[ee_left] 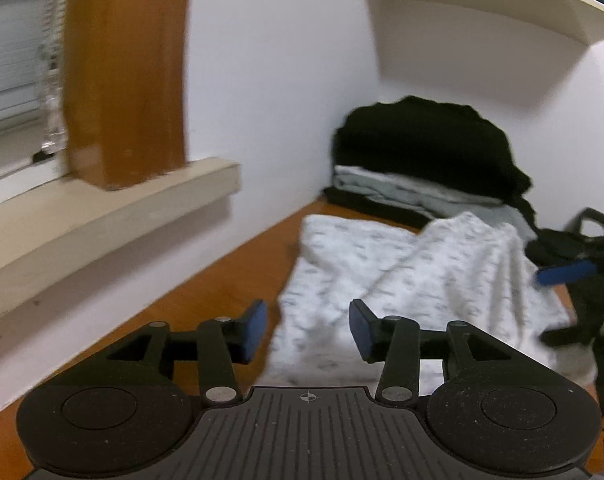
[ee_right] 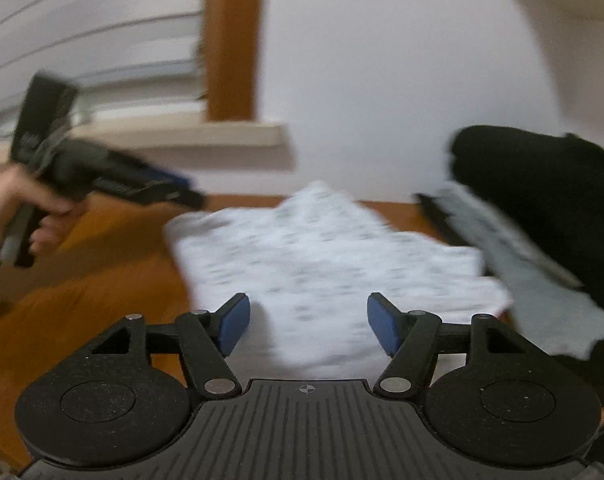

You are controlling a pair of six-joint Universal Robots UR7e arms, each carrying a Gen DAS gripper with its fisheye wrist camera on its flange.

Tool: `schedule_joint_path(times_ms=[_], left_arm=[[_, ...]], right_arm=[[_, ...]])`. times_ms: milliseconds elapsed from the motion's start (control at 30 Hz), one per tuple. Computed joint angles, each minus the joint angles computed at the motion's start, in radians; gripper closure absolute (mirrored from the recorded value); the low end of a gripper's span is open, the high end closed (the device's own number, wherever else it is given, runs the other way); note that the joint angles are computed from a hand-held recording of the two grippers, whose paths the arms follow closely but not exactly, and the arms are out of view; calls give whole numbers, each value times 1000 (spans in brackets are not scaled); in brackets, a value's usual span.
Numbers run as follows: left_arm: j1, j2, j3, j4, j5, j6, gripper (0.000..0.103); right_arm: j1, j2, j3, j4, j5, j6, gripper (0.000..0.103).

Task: Fold clothes
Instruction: 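Pinch a corner of the printed shirt with the left gripper, then pinch the shirt edge with the right gripper while the left gripper holds the shirt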

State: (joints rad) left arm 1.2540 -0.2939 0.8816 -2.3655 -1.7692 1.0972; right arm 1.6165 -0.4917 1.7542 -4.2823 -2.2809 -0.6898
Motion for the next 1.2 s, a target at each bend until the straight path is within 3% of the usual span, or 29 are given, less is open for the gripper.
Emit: schedule_joint_path(times_ms=[233,333,433,533,600,633,667,833,933,1000,1067,1200], left_arm=[[-17,18,-15,67,-15,1,54],[-61,71,-75,60,54,-20,50],[-98,154,-203,133,100,-52,42],[-123,223,-288,159,175,-61,42],[-129,259,-334,171,198,-51,50],[-129,273,-352,174,203,-42,72],[-128,289,-376,183,201,-36,103],[-120,272,-313,-63,79,-136,102],[-124,224,-228,-98,100,-83,98],[-121,180,-147,-145,107,-28,86],[-108,131,-75,-156,94,3,67],[-77,33,51,-144,65,77,44]], right_arm=[[-8,57,-55,34,-15,-99,33],[-29,48,-20,0,3,-89,33],[-48,35,16,-30,40,-66,33],[-58,42,27,-65,63,-83,33],[-60,51,23,-78,62,-108,33],[-60,54,23,-81,61,-118,33],[-60,55,24,-82,62,-125,33],[-73,54,31,-80,81,-138,33],[-69,56,31,-85,74,-149,33],[-63,63,20,-88,60,-170,33],[-56,72,4,-92,43,-197,33],[-46,82,-27,-88,17,-231,33]])
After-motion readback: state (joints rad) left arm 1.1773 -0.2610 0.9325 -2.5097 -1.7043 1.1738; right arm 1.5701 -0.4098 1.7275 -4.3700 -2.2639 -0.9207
